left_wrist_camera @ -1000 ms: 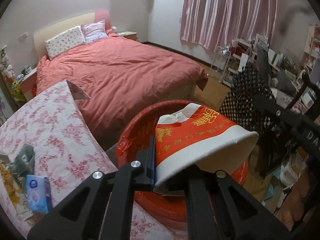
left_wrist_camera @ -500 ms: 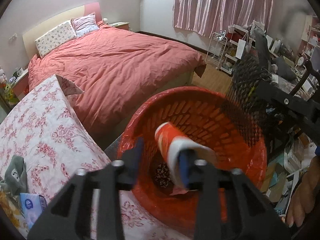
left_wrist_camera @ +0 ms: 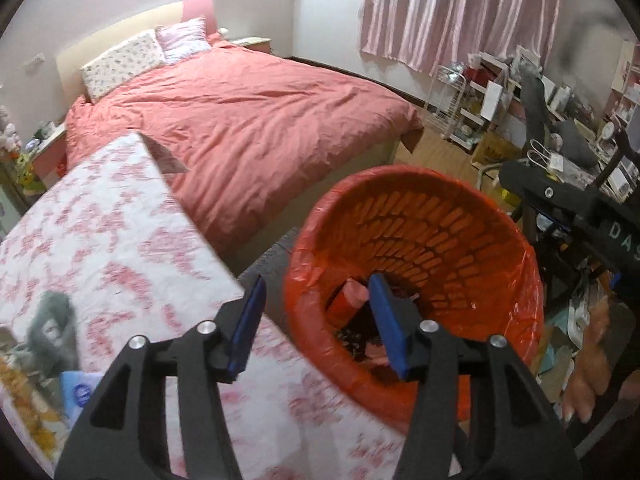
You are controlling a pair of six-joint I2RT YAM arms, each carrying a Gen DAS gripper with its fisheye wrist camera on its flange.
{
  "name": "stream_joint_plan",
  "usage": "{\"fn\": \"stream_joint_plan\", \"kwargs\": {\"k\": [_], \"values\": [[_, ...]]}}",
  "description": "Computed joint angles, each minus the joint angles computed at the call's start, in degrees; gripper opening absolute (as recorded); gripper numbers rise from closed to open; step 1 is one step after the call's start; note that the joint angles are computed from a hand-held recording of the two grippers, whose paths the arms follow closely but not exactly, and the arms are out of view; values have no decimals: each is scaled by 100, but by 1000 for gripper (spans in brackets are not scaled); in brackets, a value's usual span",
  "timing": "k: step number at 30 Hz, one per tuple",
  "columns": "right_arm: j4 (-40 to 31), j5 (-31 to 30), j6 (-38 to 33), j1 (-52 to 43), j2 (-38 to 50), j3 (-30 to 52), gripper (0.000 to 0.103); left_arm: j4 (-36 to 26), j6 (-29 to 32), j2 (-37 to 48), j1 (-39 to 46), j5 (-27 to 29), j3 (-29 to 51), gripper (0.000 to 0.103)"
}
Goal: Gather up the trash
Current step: 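Open both tools over the orange basket to drop cup and mesh net, then return both tools to the bed over the remaining trash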
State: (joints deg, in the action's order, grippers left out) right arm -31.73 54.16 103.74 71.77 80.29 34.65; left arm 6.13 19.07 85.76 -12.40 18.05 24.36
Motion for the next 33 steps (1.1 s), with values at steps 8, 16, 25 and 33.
{"fn": "stream_joint_plan", "kwargs": {"k": [8, 16, 25, 33], "values": [[-160, -11, -821, 95, 507, 932, 54, -1038, 1201, -1398, 2203, 849, -97, 62], [972, -672, -2508, 99, 1635, 2045, 54, -1545, 2095, -719, 4682, 1583, 805, 64], [1635, -1770, -3564, 46, 3483, 3893, 54, -1421, 2497, 493, 6247, 1803, 1794, 68], [733, -2308, -3348, -95, 4720, 5505, 61, -1712, 2736, 1168, 6968, 1998, 2381, 68]]}}
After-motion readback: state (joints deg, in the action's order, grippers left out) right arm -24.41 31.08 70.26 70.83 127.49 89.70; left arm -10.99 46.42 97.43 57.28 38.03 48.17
